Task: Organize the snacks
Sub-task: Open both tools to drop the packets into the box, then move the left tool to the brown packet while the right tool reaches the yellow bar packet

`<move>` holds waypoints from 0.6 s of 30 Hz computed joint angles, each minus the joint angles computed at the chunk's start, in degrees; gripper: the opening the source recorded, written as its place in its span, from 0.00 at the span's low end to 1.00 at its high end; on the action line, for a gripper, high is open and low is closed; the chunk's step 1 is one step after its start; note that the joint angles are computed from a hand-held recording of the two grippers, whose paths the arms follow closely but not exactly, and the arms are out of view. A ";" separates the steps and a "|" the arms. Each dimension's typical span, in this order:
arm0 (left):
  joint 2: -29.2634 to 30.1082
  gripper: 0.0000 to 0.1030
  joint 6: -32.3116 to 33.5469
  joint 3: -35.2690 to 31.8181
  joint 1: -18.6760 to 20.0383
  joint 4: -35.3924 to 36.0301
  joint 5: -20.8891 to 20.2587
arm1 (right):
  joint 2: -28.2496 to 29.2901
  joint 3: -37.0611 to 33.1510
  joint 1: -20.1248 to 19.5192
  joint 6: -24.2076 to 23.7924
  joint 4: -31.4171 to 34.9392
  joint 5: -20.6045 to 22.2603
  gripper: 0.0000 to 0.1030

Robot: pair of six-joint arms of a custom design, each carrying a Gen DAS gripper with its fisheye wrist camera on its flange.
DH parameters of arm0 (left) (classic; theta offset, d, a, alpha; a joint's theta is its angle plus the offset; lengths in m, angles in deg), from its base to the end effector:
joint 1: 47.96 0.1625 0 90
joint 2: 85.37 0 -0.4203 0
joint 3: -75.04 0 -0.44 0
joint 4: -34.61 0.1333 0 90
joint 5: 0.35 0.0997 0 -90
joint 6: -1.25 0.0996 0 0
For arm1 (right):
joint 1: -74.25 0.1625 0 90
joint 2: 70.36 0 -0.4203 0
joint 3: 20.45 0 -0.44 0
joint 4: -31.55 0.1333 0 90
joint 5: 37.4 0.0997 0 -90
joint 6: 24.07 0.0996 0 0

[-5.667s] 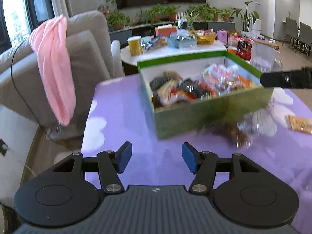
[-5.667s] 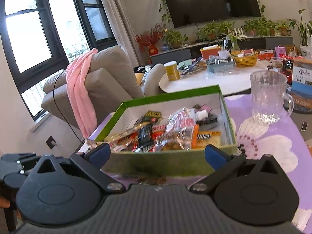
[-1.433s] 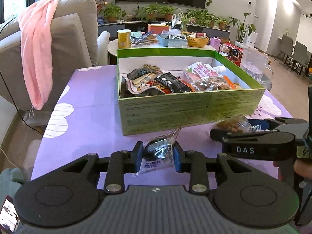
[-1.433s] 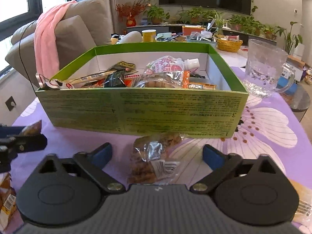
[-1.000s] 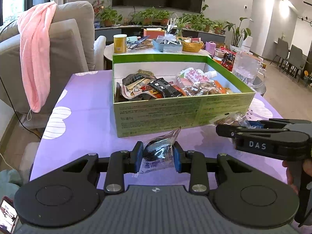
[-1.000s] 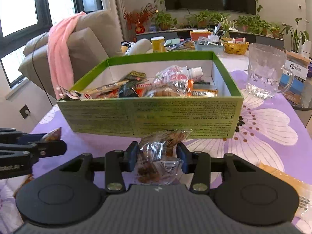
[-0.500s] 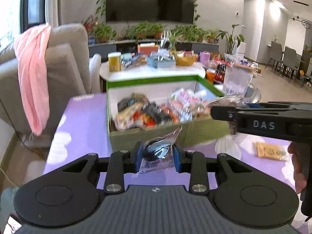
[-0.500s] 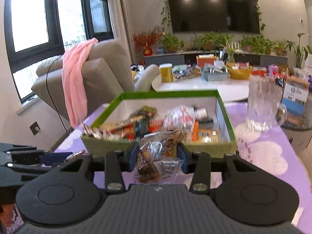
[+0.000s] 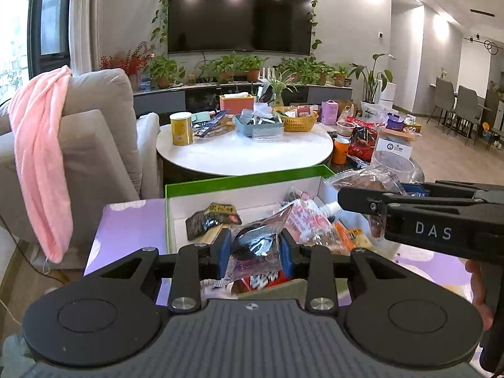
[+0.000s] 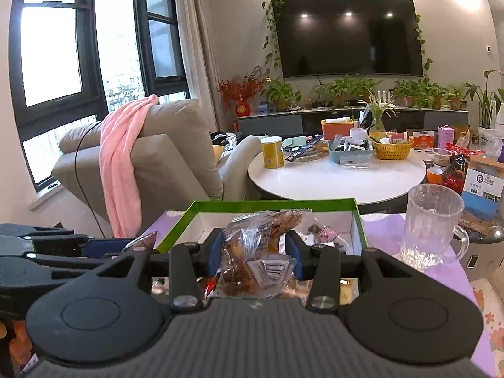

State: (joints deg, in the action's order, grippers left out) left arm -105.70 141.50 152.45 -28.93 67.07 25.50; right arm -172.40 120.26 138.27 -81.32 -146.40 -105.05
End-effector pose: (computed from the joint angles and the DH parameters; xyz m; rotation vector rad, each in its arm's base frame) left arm -0.4320 -0.3848 -0.1051 0.6001 2.1689 -1.1654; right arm -0.0173 -0.4262 0.3141 0.9192 -2.4181 1.2215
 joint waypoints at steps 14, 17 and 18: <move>3.42 0.40 8.65 -7.57 7.11 -2.10 -1.94 | 12.08 -6.48 3.69 3.82 -6.31 -4.94 0.56; 2.84 0.48 7.10 -6.39 7.82 -1.96 -1.16 | 13.75 -6.36 3.46 5.17 -10.32 -5.88 0.82; 2.58 0.48 6.76 -5.91 7.94 -2.07 -0.86 | 13.47 -6.21 2.81 5.42 -10.15 -4.79 0.90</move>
State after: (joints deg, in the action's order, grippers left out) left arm -103.12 148.26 146.54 -20.99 65.00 24.64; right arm -158.93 114.05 141.07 -75.90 -156.55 -109.85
